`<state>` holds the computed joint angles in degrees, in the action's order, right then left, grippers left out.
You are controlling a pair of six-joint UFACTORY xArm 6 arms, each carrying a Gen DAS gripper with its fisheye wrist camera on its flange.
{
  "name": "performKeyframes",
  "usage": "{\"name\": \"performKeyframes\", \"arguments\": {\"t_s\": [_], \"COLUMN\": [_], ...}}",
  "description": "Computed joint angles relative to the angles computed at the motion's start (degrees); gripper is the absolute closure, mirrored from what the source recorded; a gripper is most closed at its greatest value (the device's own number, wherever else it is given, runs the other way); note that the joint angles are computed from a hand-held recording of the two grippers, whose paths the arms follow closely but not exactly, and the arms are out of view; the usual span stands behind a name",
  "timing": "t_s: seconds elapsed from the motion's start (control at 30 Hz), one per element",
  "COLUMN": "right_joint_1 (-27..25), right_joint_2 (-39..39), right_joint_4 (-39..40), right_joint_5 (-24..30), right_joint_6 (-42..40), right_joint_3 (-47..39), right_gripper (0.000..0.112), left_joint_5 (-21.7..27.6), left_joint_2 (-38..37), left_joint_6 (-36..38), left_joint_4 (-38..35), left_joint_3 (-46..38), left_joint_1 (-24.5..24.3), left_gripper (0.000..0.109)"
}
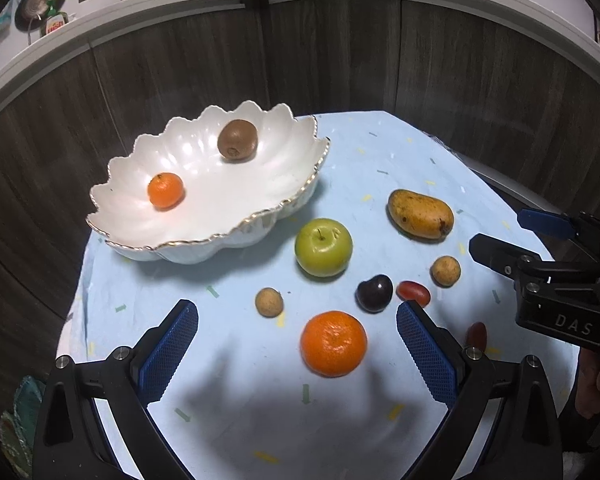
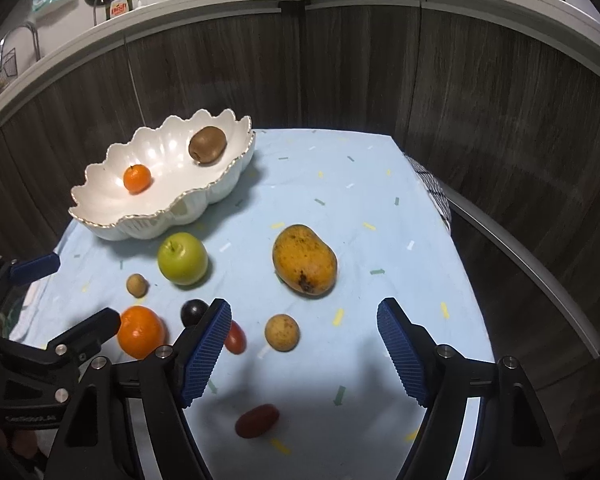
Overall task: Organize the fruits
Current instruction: 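Withdraw both tools from the bowl back toward the remaining fruits, then grasp the second mandarin with the left tool while the right tool grasps the small round fruit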
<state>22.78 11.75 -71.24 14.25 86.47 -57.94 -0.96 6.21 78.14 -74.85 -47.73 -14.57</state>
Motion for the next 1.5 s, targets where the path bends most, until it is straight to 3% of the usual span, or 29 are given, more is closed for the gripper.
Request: {"name": "performKeyframes", "arguments": {"t_s": [0.13,0.3,0.5,0.73,1.3,1.5], "right_joint_1": [-0.25,-0.40,-0.50,-0.57,-1.33,-1.04], "right_joint_2": [0.77,1.99,3.09,5.10,9.40,10.57], "right_joint_4": [-2.05,-3.40,-6.80,-7.27,-2.07,-1.00], "right_joint_5": [-0.46,-0.75,-1.01,-2.06,-4.74,-4.58], "right_joint_6": [1.25,1.70,3.88,3.27,-1.61,-2.54], "right_joint_3": [0.01,-0.27,-0.91,-2.23,-4.67,-5.36], "right_gripper": [0.039,0.040,0.040,0.048,0.057,0.073], "left_joint_5": [-0.40,-1.66,-1.55,-0.85,2.06,3.83], "left_joint_2": [0.93,2.99,4.87,6.09,7.70,7.87], "left_joint_6": [8.30,17.40,31.71,31.13,14.80,8.54], "left_joint_4": [-8.59,-16.88,-30.48,-30.09,-14.25,-8.08], "left_joint_3": [-1.22,-3.20,-6.00,-6.11,-3.94,-3.23], "left_joint_1": [-0.61,-1.34,-1.10,-1.08,-0.96,-0.58], "left_gripper": [0.008,0.020,0.023,0.029,0.050,0.061]}}
